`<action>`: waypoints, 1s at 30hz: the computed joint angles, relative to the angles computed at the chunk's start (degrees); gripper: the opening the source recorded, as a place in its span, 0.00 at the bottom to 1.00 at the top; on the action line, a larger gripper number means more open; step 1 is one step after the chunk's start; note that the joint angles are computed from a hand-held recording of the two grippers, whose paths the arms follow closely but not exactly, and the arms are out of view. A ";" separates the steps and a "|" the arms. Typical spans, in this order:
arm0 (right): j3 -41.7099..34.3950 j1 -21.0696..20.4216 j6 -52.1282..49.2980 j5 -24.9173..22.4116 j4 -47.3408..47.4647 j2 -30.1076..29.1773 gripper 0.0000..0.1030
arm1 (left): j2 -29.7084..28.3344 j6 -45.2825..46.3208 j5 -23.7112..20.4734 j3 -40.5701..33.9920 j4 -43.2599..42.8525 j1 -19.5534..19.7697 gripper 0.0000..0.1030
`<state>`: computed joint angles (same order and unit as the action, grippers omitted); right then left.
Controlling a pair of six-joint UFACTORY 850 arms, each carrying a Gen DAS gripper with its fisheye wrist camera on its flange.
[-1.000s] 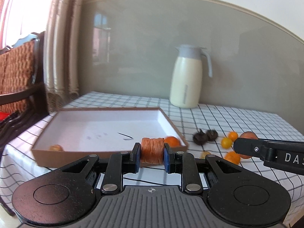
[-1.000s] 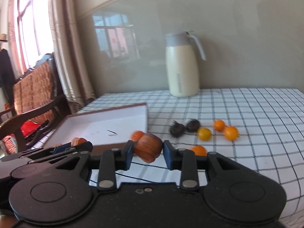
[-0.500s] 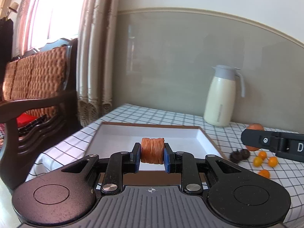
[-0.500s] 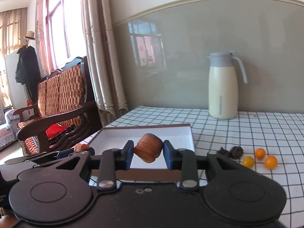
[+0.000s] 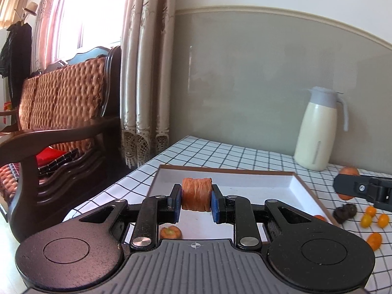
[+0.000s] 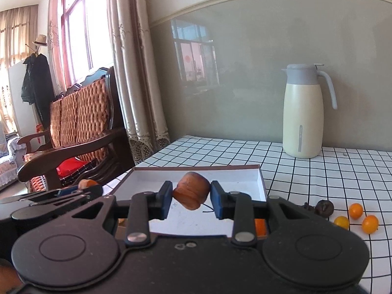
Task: Organize fruits
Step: 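Carry the carrot chunk and brown fruit over the white box with both tools, then open both tools to release the carrot chunk and brown fruit into the box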
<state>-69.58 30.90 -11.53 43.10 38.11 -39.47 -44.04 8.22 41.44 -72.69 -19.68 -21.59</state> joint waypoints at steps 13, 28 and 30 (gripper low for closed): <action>-10.42 -4.55 -3.50 -5.10 4.47 -7.97 0.24 | -8.84 8.02 -6.64 -13.62 -6.58 1.54 0.24; -10.79 -4.21 -4.12 3.09 8.09 -9.25 0.94 | -14.52 16.73 -5.56 -22.50 -17.65 1.30 1.00; -9.27 -4.03 -3.25 3.14 7.33 -8.10 0.94 | -13.99 17.04 -5.25 -21.78 -17.47 1.19 1.00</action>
